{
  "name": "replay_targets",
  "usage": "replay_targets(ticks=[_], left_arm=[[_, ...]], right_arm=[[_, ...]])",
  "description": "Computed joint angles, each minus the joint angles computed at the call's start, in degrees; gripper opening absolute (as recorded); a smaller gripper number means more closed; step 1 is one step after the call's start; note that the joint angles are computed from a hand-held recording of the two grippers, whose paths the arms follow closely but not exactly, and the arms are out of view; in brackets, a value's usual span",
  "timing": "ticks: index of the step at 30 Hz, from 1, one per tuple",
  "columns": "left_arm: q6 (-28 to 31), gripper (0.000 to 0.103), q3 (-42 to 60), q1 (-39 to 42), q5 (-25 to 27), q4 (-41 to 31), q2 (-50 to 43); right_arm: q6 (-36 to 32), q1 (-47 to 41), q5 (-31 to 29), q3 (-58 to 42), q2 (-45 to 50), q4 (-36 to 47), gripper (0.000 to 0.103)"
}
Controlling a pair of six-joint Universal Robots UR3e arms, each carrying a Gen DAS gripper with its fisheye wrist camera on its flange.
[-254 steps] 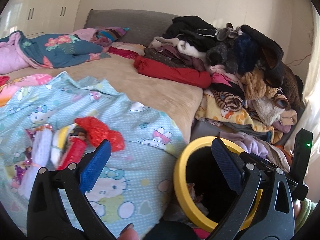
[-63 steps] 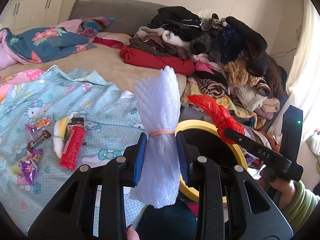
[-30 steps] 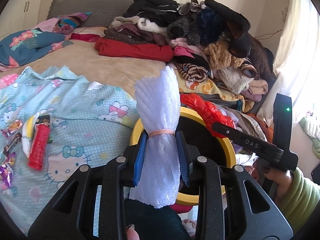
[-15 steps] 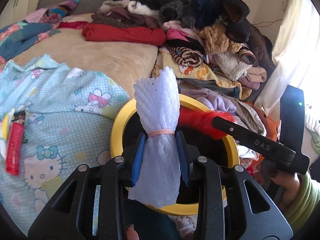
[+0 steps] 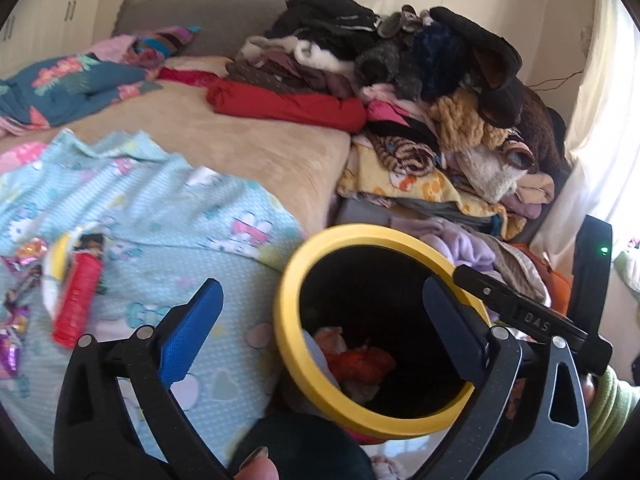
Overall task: Collect trash
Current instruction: 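Open both tools to drop the net and red bag into the bin, then move both tools back over the candy wrappers and red can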
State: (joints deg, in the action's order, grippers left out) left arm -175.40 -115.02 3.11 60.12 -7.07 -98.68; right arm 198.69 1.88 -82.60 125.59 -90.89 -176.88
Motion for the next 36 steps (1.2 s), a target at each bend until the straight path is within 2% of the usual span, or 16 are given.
replay_targets(ticks=[4,12,20,28,36], left_arm=[[0.6,0.092,-2.2,1.7,1.1,0.9,2.6],[0.0,0.092,-5.2,6.4,0.1,2.5,5.6],[0.1,0.092,-6.6,10.7,-1.1,3.6,7.7],[0.5,0.092,-7.4,15.6,-2.7,3.8,8.7],[0.9,0.092,-7.4,20.5,-4.7,2.9,9.7]], right_arm=[[-0.8,2.6,-2.1,-1.1,0.9,-1.9,0.088],[-2.5,7.4,-6.1,-3.1,2.7,-5.3,0.09],[-2.4,11.5,-8.6,-6.8,4.8,-4.3,0.09],[-2.2,16.8,-10.2,-15.2,10.1,-1.2,0.09],[-2.8,22.4,-9.9,-28.8,18.0,3.9,0.09]])
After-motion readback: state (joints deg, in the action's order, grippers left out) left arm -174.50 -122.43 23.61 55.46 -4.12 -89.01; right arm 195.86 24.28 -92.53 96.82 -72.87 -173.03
